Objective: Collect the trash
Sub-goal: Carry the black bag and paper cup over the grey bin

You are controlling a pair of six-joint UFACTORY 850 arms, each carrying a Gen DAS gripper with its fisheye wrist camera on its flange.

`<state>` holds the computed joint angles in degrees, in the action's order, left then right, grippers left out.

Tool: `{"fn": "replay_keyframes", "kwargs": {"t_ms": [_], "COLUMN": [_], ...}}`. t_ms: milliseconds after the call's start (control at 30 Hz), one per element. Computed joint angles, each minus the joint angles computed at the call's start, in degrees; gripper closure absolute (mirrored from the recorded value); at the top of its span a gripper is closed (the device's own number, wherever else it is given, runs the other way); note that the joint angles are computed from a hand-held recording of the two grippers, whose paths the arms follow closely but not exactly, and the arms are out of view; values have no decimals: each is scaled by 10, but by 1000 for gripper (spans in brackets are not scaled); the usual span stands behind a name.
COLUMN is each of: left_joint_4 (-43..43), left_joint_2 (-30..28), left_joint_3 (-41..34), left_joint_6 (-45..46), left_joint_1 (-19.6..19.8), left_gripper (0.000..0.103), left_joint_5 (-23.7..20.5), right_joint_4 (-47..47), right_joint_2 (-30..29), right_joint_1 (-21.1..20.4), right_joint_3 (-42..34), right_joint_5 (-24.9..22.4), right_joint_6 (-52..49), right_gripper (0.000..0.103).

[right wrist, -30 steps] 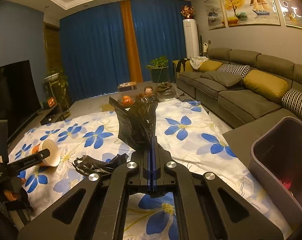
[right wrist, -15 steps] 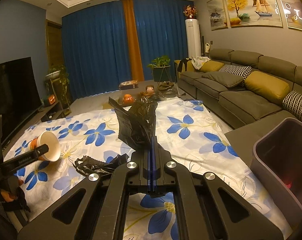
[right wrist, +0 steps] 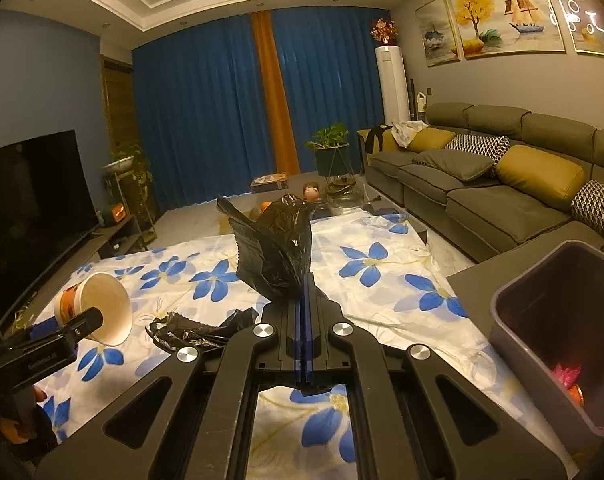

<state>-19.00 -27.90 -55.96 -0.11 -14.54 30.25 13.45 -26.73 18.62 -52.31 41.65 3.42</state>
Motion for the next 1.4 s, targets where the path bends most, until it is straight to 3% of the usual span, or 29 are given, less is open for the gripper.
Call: {"fn": "replay_keyframes", "kwargs": {"t_ms": [333,600,933,1400], "left_joint_4": [-22,-25,5,55], "left_joint_2": [52,48,2,-100], "left_joint_3": [41,19,-47,-183], "left_joint_6": [31,49,35,-1], "left_joint_1": [-76,-138,-200,-242], "left_gripper": [23,23,23,23], "left_joint_5": [19,16,0,-46], "right_joint_4": [-20,-21,-27,-28], "right_joint_2": [89,133,152,105], "right_joint_1": [-27,-72,-140,-219], "right_joint_3": [103,158,190,183], "right_joint_5": [32,54,78,103], "right_joint_6": [-1,-1,0,9], "right_gripper": [101,101,101,101]}}
